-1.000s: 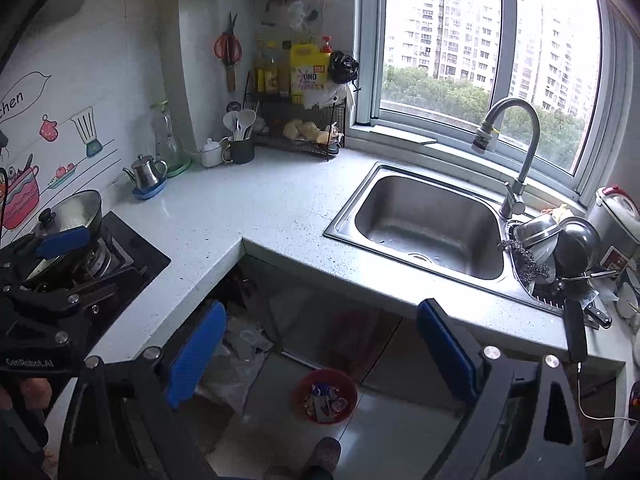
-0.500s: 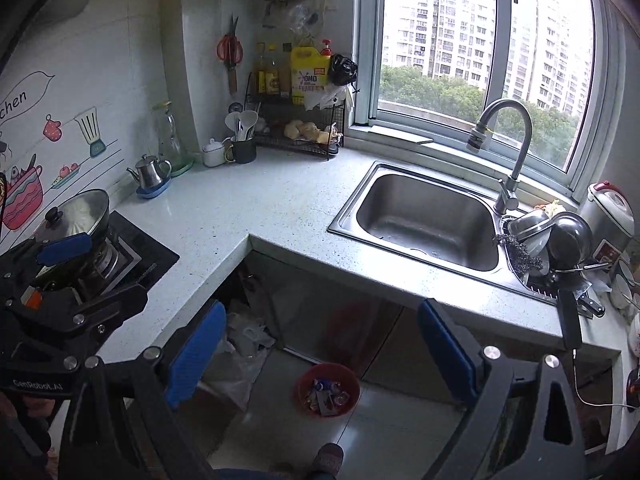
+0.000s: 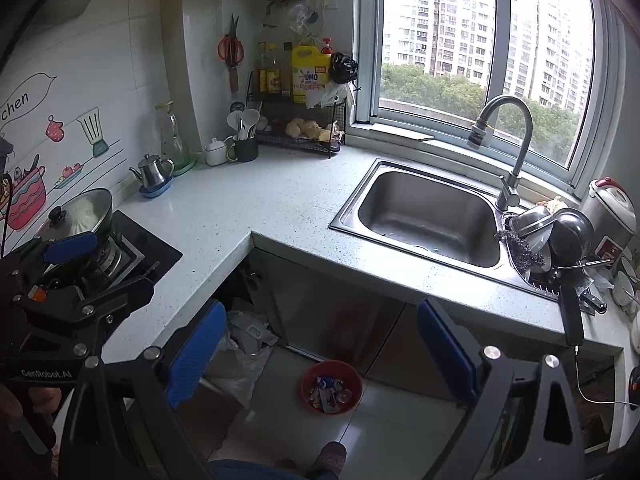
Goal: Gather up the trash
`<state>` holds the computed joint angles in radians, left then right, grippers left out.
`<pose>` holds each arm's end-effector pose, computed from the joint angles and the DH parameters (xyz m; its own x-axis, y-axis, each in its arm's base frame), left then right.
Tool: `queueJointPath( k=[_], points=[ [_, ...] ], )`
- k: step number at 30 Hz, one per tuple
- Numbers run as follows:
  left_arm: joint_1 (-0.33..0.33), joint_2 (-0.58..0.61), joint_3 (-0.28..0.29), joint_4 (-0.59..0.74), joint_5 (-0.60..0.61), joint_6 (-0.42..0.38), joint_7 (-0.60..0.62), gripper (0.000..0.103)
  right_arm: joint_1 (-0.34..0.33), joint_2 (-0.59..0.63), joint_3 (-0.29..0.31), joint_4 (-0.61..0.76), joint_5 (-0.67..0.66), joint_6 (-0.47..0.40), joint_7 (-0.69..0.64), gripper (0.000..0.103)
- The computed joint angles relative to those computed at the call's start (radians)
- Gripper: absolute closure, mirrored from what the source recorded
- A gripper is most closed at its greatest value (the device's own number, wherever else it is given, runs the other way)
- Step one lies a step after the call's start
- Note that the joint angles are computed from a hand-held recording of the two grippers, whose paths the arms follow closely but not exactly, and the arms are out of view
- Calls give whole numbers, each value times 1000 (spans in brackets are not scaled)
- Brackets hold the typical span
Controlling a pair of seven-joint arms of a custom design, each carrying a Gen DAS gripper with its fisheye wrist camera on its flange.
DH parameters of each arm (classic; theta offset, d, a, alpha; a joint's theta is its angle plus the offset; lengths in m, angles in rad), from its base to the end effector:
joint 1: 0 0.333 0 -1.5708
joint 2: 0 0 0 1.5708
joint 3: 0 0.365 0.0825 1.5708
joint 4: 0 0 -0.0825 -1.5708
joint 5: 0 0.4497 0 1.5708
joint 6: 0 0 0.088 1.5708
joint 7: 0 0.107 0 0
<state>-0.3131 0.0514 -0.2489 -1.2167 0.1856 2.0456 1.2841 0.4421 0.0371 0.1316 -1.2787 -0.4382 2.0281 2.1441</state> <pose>0.5529 -0.3276 0.8933 -0.2988 -0.9535 0.0399 -0.6761 0.1820 -0.7140 0.5566 0.3276 0.8698 0.0429 -0.9990 0.0080 -0.6756 -0.0349 -0.7364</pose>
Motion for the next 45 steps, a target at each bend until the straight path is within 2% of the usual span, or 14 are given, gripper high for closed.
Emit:
queueJointPath(
  k=[19,45],
  points=[
    [-5,-2,-2,-4,36,-11,-13,0,12,11,-1,21,18,-19,-8,7],
    [5,-11,0,-30,0,-50,-21,0,25,19,2,37,36,-61,-3,7]
  ],
)
